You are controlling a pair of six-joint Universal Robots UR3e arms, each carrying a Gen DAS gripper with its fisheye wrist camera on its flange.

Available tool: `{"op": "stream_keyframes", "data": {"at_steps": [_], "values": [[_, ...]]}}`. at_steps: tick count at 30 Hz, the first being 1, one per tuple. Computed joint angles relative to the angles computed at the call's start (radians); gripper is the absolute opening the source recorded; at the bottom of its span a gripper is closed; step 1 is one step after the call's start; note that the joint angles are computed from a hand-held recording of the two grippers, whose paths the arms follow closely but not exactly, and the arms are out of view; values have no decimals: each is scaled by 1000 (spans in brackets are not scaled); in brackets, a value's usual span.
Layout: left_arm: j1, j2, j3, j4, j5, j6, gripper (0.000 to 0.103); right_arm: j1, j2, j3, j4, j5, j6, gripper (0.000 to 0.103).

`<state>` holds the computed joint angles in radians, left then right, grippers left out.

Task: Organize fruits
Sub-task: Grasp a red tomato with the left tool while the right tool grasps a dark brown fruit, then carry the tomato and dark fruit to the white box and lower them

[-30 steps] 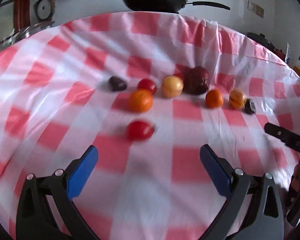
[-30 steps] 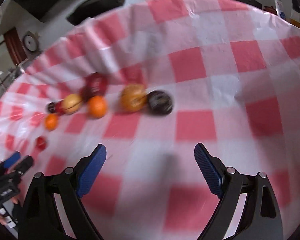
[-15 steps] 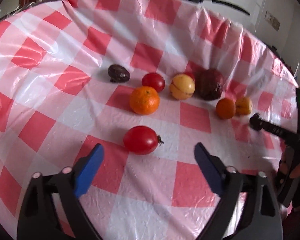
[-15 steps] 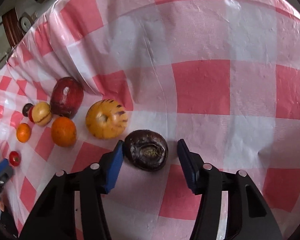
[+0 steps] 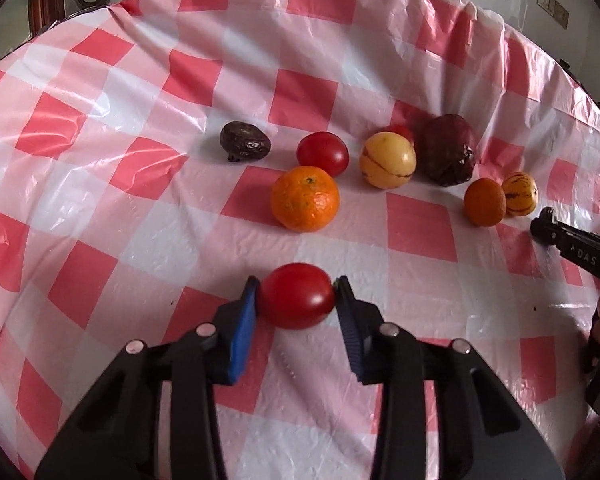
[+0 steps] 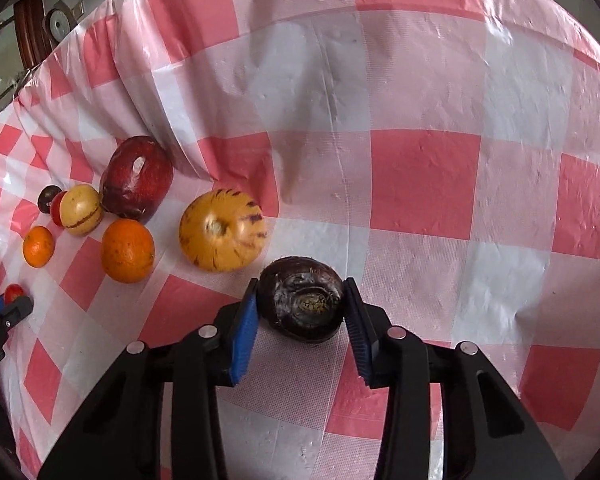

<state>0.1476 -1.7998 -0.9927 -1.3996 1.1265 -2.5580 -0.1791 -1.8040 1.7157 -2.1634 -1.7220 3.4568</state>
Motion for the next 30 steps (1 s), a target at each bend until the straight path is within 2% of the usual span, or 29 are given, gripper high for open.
{"op": "stream_keyframes", "data": {"at_steps": [4, 10, 14, 18, 20, 22, 26, 29, 30], "values": [[5, 0, 8, -16, -11, 0, 39, -44, -30, 31, -7, 37, -26, 41], [19, -13, 36, -53, -40, 2, 39, -40, -25, 13, 10, 34, -21, 41], [47, -36, 81, -111, -95, 6, 39, -44, -29, 21, 5, 39, -20, 41], [107, -7, 98, -227, -159, 73, 39, 15, -101, 44, 42, 17, 85, 41], [153, 48, 70, -283, -169, 129, 39, 79, -159, 67, 26, 30, 151, 41], [219, 119, 36, -348, -199, 202, 39, 205, -171, 53, 21, -24, 253, 41], [383, 238, -5, -529, -274, 379, 39, 507, -65, -71, 57, -190, 418, 41], [537, 272, 44, -755, -316, 558, 39, 668, 22, -156, 59, -252, 514, 41], [608, 268, 88, -865, -332, 642, 39, 726, 56, -184, 46, -273, 546, 41]]}}
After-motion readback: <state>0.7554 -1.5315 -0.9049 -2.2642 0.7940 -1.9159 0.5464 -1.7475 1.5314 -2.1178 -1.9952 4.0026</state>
